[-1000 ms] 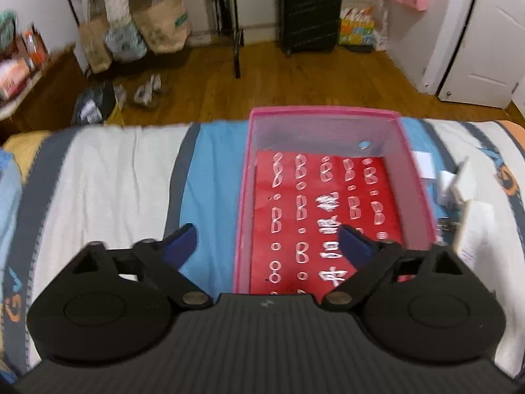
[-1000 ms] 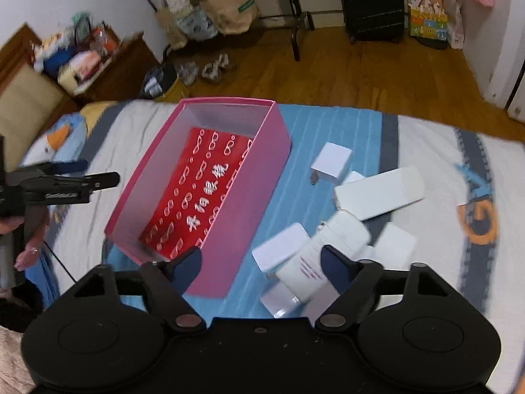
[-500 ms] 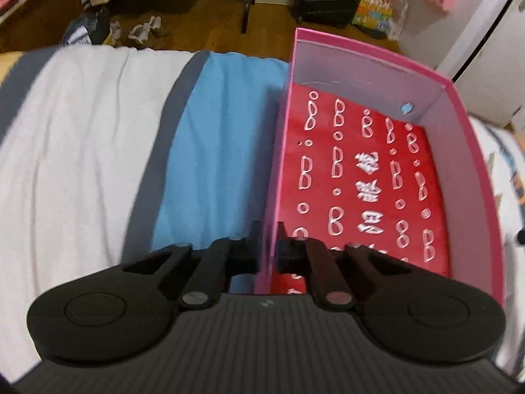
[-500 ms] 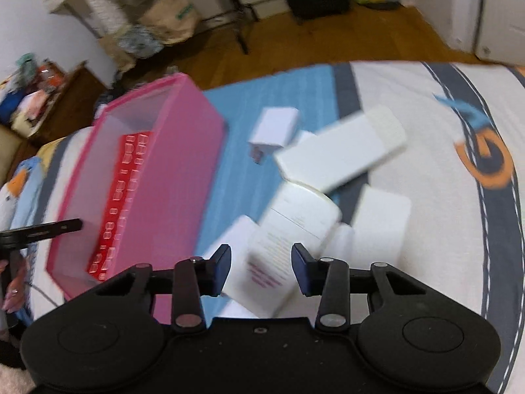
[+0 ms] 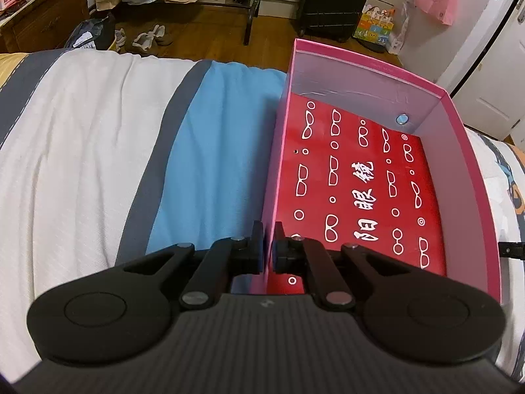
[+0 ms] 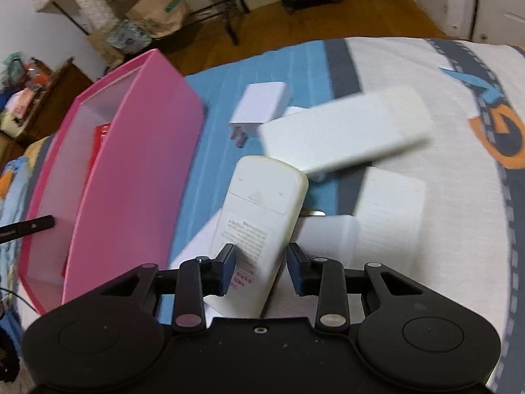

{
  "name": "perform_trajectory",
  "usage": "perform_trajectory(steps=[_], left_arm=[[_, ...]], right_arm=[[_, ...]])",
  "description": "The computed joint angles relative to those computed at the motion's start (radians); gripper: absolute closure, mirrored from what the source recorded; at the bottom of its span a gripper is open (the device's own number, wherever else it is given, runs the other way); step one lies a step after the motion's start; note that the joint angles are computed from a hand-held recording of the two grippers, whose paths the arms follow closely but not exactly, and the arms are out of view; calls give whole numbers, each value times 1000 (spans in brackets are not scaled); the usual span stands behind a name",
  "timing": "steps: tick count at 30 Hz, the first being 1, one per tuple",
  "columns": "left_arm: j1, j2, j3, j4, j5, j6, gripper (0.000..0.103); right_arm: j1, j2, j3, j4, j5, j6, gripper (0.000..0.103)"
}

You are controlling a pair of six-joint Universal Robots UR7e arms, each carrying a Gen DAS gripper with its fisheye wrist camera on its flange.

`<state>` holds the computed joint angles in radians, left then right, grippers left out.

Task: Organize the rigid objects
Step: 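Grasp the cream TCL remote with the right gripper and lift it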

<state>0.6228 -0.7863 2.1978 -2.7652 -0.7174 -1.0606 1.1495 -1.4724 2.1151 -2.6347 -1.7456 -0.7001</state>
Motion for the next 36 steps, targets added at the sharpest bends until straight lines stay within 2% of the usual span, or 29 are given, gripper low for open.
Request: perform_trajectory(steps=[3, 6, 9, 11, 12, 13, 16, 19, 20, 22, 26, 31, 33, 36], left_arm=[[1, 1, -4, 10, 1, -9, 99], [0, 2, -9, 23, 4, -23, 99], [-1, 2, -8, 21, 3, -25, 99], [1, -1, -4, 10, -4, -23, 98], [2, -2, -4, 7, -7, -20, 98], [4, -2, -3, 2, -9, -18, 98], [12, 0, -3, -13, -15, -11, 98], [20, 3, -2, -28, -19, -5, 97], [21, 4, -2, -31, -20, -3, 97], [24, 5, -2, -28, -23, -5, 97], [26, 9, -9, -14, -22, -14, 97], [27, 12, -13, -10, -22, -12, 97], [29, 13, -10, -23, -25, -6, 97], [29, 14, -4, -40, -23, 1, 97]], right_arm=[[-20, 14, 6, -16, 32, 27, 57], [-32, 35, 37, -100, 50, -30, 60], [-24, 35, 76, -198, 70, -119, 73], [-19, 23, 76, -185, 86, -140, 81], [-17, 13, 68, -155, 93, -130, 91], [-14, 6, 55, -111, 93, -120, 93], [-22, 5, 7, 32, 112, -79, 93], [-50, 16, -21, 136, 155, 3, 89], [-53, 20, -14, 117, 154, 25, 92], [-57, 16, -1, 100, 161, 43, 91], [-46, 8, 9, 85, 127, 62, 84], [-21, 22, -5, 85, 83, 97, 83], [-11, 23, 1, 58, 44, 108, 72], [-26, 35, -11, 72, 43, 129, 69]])
